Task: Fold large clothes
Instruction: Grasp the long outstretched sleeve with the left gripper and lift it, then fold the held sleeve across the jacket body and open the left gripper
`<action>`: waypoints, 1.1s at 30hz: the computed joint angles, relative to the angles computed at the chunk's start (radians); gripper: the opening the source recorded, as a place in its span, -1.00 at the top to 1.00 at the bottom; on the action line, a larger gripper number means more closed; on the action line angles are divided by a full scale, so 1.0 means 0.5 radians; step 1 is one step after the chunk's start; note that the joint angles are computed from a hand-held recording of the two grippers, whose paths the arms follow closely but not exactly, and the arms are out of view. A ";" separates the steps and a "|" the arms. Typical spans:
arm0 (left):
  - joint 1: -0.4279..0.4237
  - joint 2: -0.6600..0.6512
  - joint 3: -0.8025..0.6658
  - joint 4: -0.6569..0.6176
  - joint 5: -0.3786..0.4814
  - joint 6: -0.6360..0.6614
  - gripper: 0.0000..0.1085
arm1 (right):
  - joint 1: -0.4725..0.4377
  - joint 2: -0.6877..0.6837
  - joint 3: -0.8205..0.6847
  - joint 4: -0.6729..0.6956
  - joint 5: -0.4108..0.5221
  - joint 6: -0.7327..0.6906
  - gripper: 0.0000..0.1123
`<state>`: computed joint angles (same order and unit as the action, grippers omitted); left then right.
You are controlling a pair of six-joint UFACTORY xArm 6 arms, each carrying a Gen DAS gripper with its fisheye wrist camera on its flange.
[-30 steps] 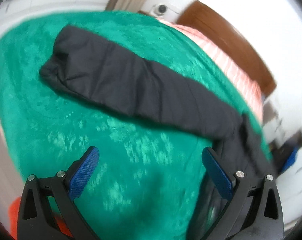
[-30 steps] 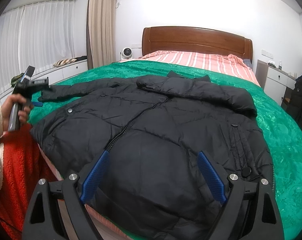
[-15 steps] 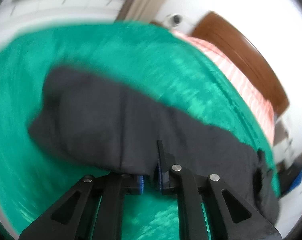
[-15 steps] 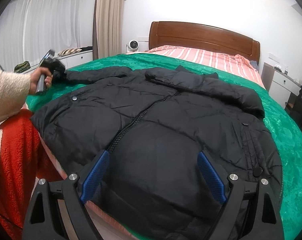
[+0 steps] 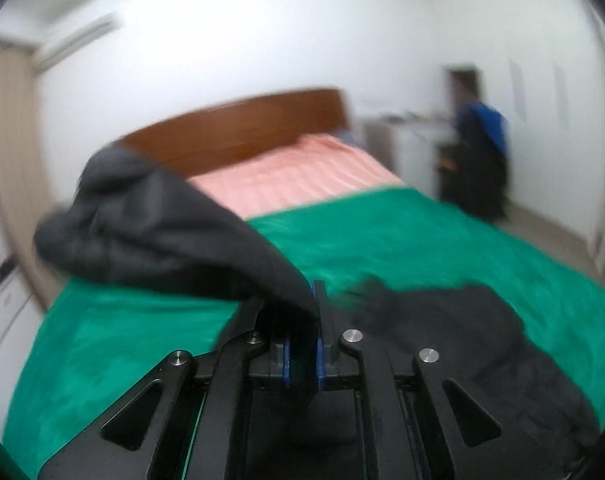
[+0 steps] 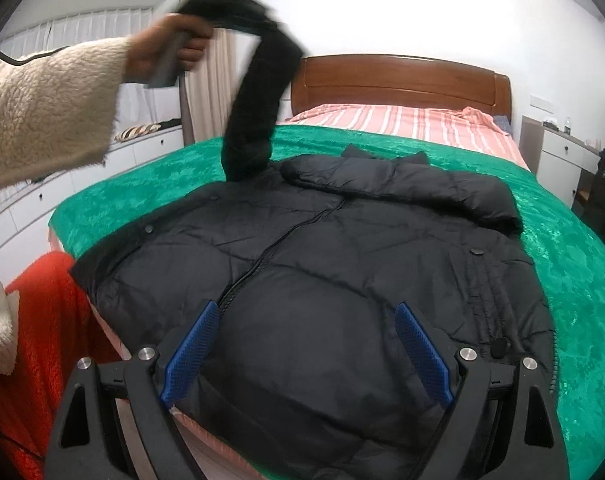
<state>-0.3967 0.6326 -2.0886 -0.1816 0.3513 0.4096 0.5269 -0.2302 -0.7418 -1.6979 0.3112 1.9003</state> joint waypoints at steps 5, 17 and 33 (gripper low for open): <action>-0.230 0.115 0.169 0.755 0.047 -0.438 -0.56 | 0.008 -0.073 0.054 0.001 0.031 0.007 -0.59; -0.068 -0.532 1.248 1.032 -0.126 -0.848 -0.79 | -0.059 -0.128 0.071 -0.185 -0.071 0.221 -0.59; 0.159 -1.124 2.111 0.866 -0.297 -1.403 -0.80 | -0.031 -0.146 0.082 -0.202 -0.052 0.201 -0.59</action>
